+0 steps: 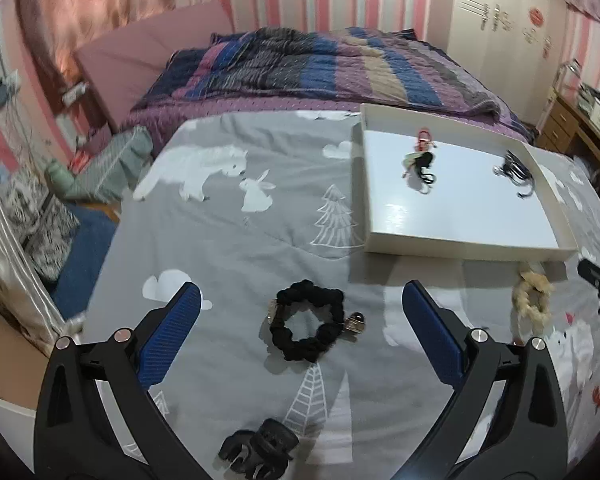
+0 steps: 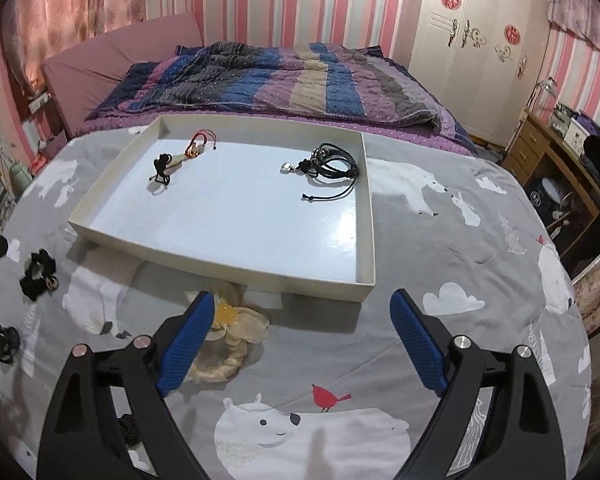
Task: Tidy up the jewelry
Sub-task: 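Move the left tool to the black scrunchie while the right tool approaches the cream flower hair tie, then grasp the black scrunchie with the left tool while the right tool grasps the cream flower hair tie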
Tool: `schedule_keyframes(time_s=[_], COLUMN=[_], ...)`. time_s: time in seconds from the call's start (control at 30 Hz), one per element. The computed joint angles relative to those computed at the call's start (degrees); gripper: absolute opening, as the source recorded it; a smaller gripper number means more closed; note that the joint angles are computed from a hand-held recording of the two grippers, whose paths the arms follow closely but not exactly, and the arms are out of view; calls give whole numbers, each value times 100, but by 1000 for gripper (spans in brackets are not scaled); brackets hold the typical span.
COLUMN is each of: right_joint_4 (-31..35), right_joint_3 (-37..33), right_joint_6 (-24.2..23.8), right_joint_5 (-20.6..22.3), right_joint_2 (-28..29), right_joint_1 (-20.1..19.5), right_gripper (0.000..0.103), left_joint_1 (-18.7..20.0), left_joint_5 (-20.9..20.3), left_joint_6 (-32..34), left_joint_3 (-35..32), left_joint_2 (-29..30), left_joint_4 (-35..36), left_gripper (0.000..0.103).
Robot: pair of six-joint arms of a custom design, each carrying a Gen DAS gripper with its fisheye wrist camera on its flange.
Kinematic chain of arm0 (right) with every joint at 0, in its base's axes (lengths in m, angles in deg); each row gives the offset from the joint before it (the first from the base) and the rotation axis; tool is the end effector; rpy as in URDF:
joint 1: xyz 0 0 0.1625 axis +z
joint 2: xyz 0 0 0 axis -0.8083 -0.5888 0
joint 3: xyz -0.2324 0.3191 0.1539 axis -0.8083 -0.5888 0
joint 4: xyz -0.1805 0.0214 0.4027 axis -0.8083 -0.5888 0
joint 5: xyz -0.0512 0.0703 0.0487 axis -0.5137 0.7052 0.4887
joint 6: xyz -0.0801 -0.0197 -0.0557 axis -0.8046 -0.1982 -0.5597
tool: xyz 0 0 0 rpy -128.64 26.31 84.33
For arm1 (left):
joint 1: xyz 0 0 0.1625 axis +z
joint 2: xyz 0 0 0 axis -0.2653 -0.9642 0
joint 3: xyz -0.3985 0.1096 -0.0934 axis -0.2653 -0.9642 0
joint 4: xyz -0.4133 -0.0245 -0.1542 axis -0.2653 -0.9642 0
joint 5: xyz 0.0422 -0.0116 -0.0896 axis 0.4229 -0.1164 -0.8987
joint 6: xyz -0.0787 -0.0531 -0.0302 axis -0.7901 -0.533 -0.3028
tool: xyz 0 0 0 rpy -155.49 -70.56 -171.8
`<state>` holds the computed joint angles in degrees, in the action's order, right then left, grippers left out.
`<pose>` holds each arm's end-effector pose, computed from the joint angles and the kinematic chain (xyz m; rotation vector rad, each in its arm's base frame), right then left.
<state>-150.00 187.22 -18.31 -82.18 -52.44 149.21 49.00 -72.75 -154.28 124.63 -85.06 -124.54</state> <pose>0.1212 -0.4384 0.2076 0.6331 -2.2294 0.7020 -0.2053 -0.4011 0.1047 -0.0087 2.1191 -0.8851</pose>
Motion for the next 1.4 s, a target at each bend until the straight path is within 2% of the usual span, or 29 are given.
schedule_keyframes(time_s=[0.27, 0.4, 0.6, 0.7, 0.73, 0.83, 0.9, 1.03, 1.1, 1.3, 1.4], right_joint_4=[-456, -418, -366, -424, -421, -199, -86, -87, 7, 799, 546], right_joint_3=[-34, -14, 13, -9, -25, -47, -44, -11, 3, -43, -14], right_joint_6=[-232, -240, -264, -309, -310, -225, -177, -215, -177, 112, -51], right_joint_5=[-161, -86, -28, -63, -81, -6, 62, 141, 186, 360, 348], right_joint_2=[465, 488, 525, 605, 638, 613, 593, 604, 575, 432, 562], right_joint_1=[-135, -197, -216, -230, -247, -303, -322, -319, -331, -431, -405], right_gripper=[90, 90, 89, 88, 87, 74, 72, 65, 63, 57, 51], left_joint_1=[562, 728, 827, 909, 940, 1040, 1057, 1042, 1035, 1016, 1007], left_joint_5=[-120, -291, -360, -446, -479, -562, -580, -657, -649, -631, -604], left_joint_6=[219, 447, 496, 641, 684, 773, 837, 1079, 1135, 1118, 1162], left_joint_3=[-15, 45, 2, -54, -68, -124, -133, -97, -116, -152, -149], left_joint_2=[153, 95, 160, 265, 295, 406, 444, 476, 542, 598, 631], left_joint_4=[-315, -658, -667, -766, -799, -870, -941, -1248, -1278, -1274, -1324], left_gripper=[98, 84, 79, 70, 67, 61, 57, 37, 33, 32, 25])
